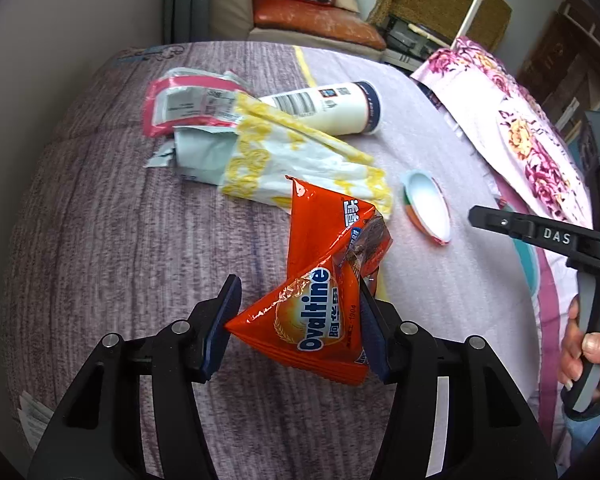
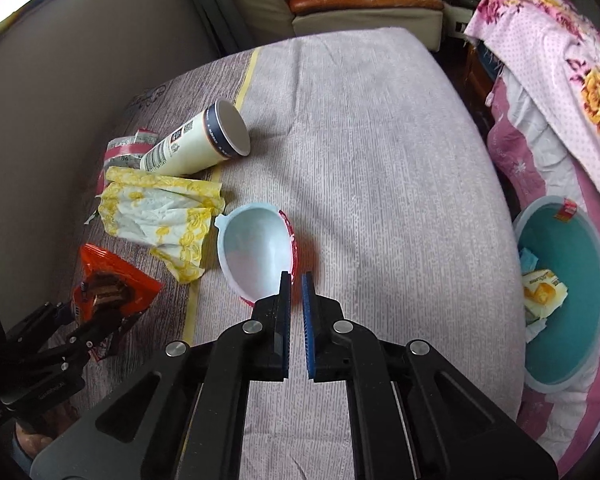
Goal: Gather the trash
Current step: 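Carry the Ovaltine wrapper and white bowl over the teal bin with both tools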
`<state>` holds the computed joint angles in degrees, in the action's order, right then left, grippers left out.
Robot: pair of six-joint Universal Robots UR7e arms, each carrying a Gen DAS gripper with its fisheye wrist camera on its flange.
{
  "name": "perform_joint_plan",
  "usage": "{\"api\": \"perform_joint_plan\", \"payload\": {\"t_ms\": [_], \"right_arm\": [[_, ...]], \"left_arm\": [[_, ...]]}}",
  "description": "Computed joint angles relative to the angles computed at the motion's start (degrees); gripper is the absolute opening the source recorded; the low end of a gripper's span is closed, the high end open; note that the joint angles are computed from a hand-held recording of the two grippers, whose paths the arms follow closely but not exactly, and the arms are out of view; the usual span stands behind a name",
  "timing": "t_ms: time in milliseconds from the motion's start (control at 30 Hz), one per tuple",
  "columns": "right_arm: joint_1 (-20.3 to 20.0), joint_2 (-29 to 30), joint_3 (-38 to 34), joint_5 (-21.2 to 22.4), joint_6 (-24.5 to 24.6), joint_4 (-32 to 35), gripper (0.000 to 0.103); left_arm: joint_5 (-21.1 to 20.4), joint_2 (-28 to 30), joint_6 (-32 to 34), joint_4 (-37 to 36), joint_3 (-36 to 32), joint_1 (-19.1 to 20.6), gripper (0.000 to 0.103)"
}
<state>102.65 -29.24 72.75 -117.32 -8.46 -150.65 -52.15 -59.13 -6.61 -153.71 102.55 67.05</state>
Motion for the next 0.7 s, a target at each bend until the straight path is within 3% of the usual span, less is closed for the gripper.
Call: {"api": "perform_joint_plan", "payload": {"t_ms": [33, 133, 467, 500, 533, 567, 700], "right_arm": [[-0.12, 0.12, -0.35, 0.4, -0.15, 0.36, 0.011], [-0.5, 0.86, -1.41, 1.3, -0.08, 0.94, 0.034], [-0.57, 5.33, -6.07, 1.36, -3.28, 0.57, 0.034], [-0.59, 5.75, -6.57, 1.36, -3.58, 0.99, 0.034], [-0.58, 5.92, -6.83, 1.35, -3.65, 1.43, 0.024], [-0.53, 6.0, -7.03, 1.17, -3.75, 1.97, 0.004], [-0.33, 4.53, -4.74, 1.02, -3.78, 0.26, 0.004]], "left_arm": [[-0.19, 0.18, -0.42, 0.22, -0.3, 0.06, 0.057], [-0.81, 0.14, -1.63, 0.84, -0.94, 0.69, 0.057], [-0.96, -0.39, -2.61, 1.05, -2.61, 2.03, 0.057], [-1.03, -0.26, -2.62, 1.07, -2.83, 2.1, 0.057], [-1.11, -0.21, -2.7, 1.12, -2.92, 2.17, 0.057], [-1.14, -0.1, -2.77, 1.22, -3.05, 2.19, 0.057], [-1.26, 0.56, -2.76, 1.85, -3.61, 1.92, 0.057]]}}
